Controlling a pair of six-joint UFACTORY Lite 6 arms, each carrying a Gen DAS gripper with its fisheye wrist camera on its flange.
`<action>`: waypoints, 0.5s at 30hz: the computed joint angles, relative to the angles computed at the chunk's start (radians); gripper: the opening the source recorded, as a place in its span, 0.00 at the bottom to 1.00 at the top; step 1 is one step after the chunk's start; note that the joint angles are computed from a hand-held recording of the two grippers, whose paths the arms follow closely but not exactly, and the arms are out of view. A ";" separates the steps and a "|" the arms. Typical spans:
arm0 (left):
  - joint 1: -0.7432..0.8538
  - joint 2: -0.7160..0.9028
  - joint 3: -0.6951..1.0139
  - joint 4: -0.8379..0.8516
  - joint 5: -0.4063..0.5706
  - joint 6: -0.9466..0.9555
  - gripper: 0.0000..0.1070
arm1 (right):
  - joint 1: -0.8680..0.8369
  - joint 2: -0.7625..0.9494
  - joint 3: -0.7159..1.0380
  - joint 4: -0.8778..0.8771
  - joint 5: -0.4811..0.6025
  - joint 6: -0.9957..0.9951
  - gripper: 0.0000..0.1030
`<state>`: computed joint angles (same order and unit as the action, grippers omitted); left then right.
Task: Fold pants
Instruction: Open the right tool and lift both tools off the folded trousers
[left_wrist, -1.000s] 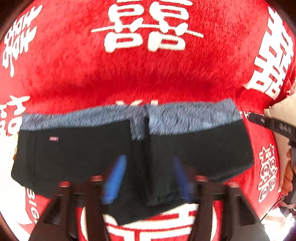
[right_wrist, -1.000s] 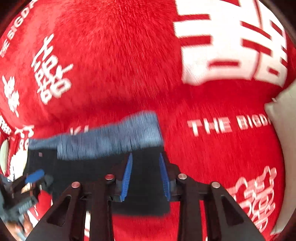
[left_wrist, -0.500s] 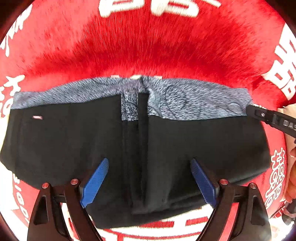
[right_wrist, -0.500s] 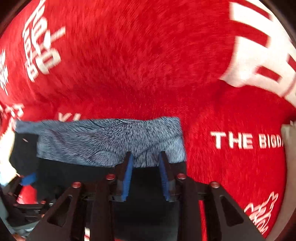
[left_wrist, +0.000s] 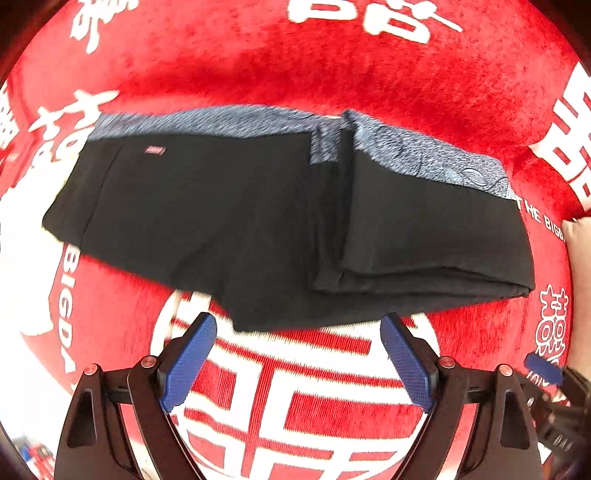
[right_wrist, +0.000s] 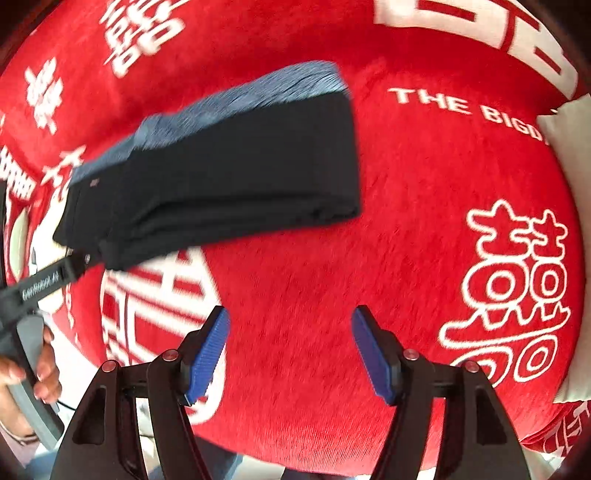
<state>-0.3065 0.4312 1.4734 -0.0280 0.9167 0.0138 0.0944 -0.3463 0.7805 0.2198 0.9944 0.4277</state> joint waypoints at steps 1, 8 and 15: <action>0.004 -0.024 -0.024 0.004 0.002 -0.018 0.85 | 0.015 -0.013 -0.002 0.006 0.009 -0.006 0.70; 0.075 -0.147 -0.161 -0.014 -0.025 -0.030 0.85 | 0.150 0.088 0.072 0.000 -0.030 0.008 0.71; 0.210 -0.071 -0.104 -0.074 -0.016 0.165 0.85 | 0.283 0.194 0.179 -0.082 -0.059 0.212 0.71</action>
